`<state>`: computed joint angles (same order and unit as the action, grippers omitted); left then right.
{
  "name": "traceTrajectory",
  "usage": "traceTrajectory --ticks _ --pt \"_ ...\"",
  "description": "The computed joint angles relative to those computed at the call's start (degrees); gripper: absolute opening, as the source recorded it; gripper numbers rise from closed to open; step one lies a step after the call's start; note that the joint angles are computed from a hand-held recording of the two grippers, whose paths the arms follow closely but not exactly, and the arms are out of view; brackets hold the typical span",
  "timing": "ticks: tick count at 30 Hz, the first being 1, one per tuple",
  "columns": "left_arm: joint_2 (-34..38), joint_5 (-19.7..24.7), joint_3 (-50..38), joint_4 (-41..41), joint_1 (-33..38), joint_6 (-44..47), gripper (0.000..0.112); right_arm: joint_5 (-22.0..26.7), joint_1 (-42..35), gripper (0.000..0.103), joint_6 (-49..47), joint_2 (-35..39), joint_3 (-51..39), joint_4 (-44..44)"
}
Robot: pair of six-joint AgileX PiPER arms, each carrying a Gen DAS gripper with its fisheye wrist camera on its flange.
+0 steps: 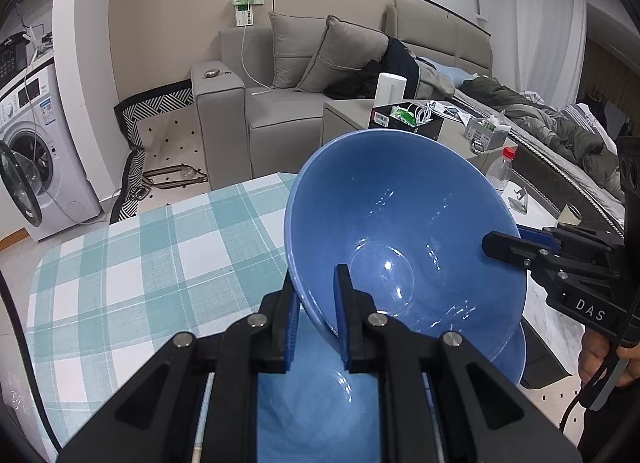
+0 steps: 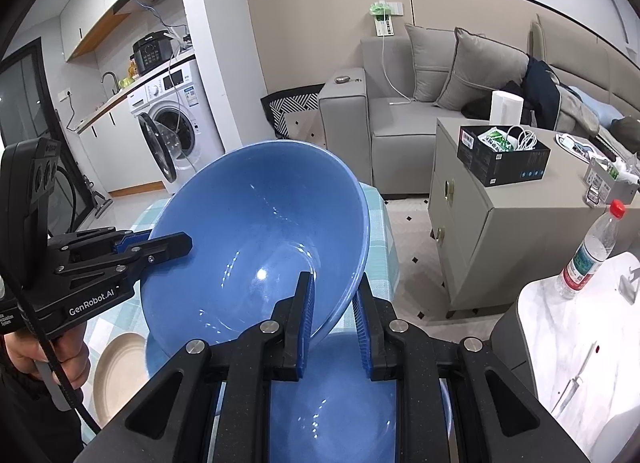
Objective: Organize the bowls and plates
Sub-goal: 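Lift the blue bowl and carry it over another blue bowl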
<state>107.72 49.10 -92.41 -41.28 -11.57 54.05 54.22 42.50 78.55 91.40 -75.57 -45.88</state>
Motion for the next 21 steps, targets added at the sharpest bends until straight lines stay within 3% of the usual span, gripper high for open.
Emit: traceTrajectory --ticks 21 --pt "-8.7 -1.8 12.6 -5.5 6.1 8.9 0.014 4.3 9.2 0.020 5.3 1.2 -1.6 -3.5"
